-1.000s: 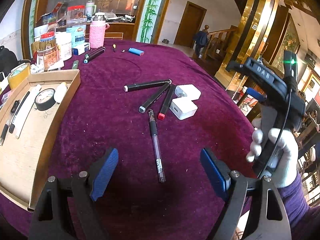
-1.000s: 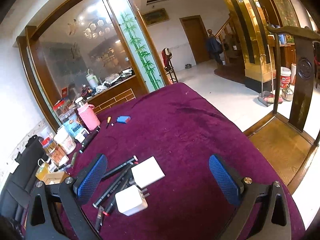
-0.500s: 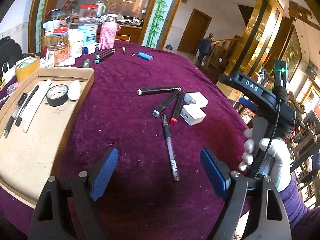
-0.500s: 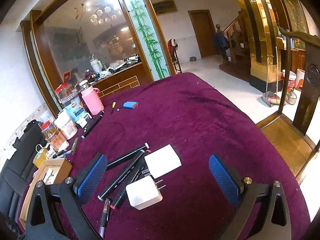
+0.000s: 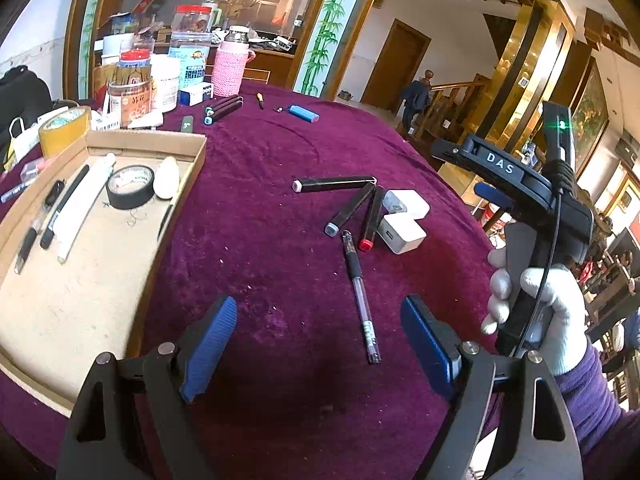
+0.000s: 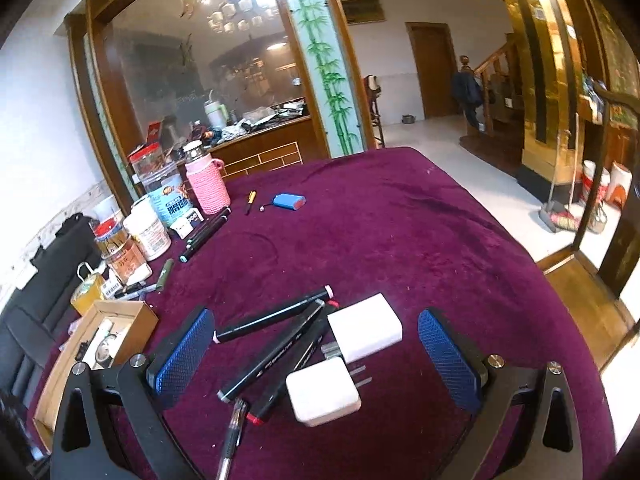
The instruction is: Organize rigid objects
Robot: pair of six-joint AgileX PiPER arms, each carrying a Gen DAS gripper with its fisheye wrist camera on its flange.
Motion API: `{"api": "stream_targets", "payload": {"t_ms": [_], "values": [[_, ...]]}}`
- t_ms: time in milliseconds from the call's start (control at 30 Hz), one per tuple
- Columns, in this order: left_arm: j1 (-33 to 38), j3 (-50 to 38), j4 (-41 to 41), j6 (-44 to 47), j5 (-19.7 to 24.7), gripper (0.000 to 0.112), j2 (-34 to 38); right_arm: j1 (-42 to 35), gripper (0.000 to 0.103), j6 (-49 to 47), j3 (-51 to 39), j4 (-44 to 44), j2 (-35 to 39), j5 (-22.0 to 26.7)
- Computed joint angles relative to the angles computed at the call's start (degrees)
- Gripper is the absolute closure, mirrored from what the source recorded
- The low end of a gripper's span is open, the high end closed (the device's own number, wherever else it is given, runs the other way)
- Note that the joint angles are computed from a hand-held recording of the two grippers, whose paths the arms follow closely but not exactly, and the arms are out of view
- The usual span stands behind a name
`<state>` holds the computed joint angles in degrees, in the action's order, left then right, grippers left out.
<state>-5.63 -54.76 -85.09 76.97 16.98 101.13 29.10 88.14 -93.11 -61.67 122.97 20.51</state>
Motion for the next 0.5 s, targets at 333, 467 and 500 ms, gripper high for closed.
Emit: {"api": "stream_targets", "payload": {"t_ms": [333,467,500], "values": [[0.38,-11.90,37.66,-39.00,1.44,0.029,5.70,-6.36,0.001,-27.62,-14.80,26.00,9.25,0.91],[-1.92,-20.85,51.61,-51.75,6.03,0.029,10.03,-8.15,0.001,-29.42,-16.76,27.79,11.66,-0.17],[-2.73,-24.45,55.37,-54.69,7.85,0.029,11.89,-8.73,0.001,-28.99,-15.53,27.87,11.55,-1.75]]}}
